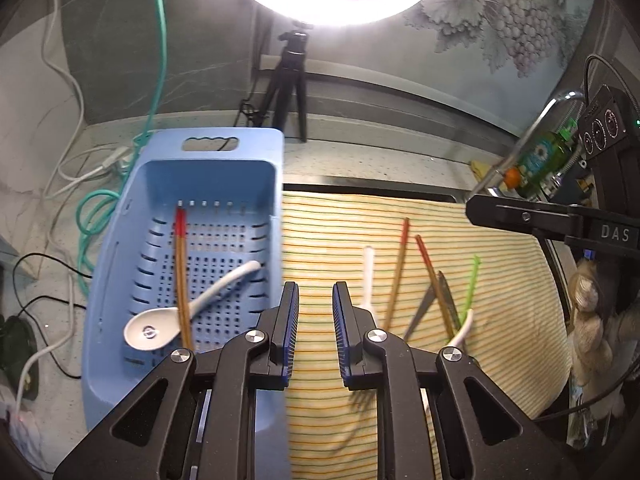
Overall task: Organize utensils
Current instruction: 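Move the left gripper back over the remaining utensils, then grasp the white ceramic spoon with blue logo in the left gripper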
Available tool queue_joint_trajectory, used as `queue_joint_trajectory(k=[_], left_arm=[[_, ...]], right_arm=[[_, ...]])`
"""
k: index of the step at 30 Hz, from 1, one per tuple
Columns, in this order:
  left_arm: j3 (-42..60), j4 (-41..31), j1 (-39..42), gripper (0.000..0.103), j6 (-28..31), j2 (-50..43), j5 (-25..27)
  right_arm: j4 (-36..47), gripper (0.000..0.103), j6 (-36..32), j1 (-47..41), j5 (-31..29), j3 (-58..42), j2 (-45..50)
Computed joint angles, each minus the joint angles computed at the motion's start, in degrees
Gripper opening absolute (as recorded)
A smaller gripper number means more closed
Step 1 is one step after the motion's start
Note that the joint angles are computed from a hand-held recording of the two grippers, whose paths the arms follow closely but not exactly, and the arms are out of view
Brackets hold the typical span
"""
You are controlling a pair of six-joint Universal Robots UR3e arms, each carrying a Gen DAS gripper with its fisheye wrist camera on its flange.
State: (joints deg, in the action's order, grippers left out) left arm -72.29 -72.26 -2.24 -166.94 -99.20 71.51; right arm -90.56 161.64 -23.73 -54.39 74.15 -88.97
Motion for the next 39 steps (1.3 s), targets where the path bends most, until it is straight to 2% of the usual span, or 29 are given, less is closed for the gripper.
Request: queue_joint_trajectory(k=[2, 10, 19, 21, 24, 27, 31, 33, 39], left_arm=[[-0.68, 0.07, -0.97, 0.016, 0.06, 0.63, -0.27], [-3.15, 0.01, -5.54, 0.016, 0.11, 1.87, -1.09], [-8.43, 1.46, -10.37, 0.017, 0.97, 3.84, 0.34], [-10.54, 2.14, -11.15, 0.029, 1.79, 5.23, 1.56], [-13.81, 1.56, -11.06, 0.034, 4.30, 7.91, 1.05], [-17.35, 2.56, -12.15, 0.046, 6.37, 10.40, 2.86], [-20.44, 2.90, -13.68, 0.047, 8.98, 12.11, 4.98], [-21.88, 3.38, -13.95, 0.047, 9.93, 12.75, 5.40], [-24.88, 5.75, -13.90, 0.047, 10.79, 13.12, 5.20]], right_arm=[[1.59, 0.058, -2.81, -2.93, -0.73, 1.21, -2.37], [6.62, 0.058, -10.02, -11.54, -5.73, 3.97, -7.60], [13.50, 0.058, -18.67, -21.04, -4.43, 11.23, -13.35], [15.65, 0.058, -19.97, -22.49, -4.30, 12.63, -14.24], [18.20, 0.057, -21.68, -23.75, -4.00, 15.27, -15.40], [19.79, 0.052, -22.07, -24.21, -3.71, 17.97, -15.82], [19.49, 0.049, -19.78, -23.01, -3.10, 21.37, -14.69], [18.47, 0.043, -18.04, -22.16, -2.60, 22.95, -13.85], [16.24, 0.041, -13.71, -21.12, -0.94, 26.13, -11.01]])
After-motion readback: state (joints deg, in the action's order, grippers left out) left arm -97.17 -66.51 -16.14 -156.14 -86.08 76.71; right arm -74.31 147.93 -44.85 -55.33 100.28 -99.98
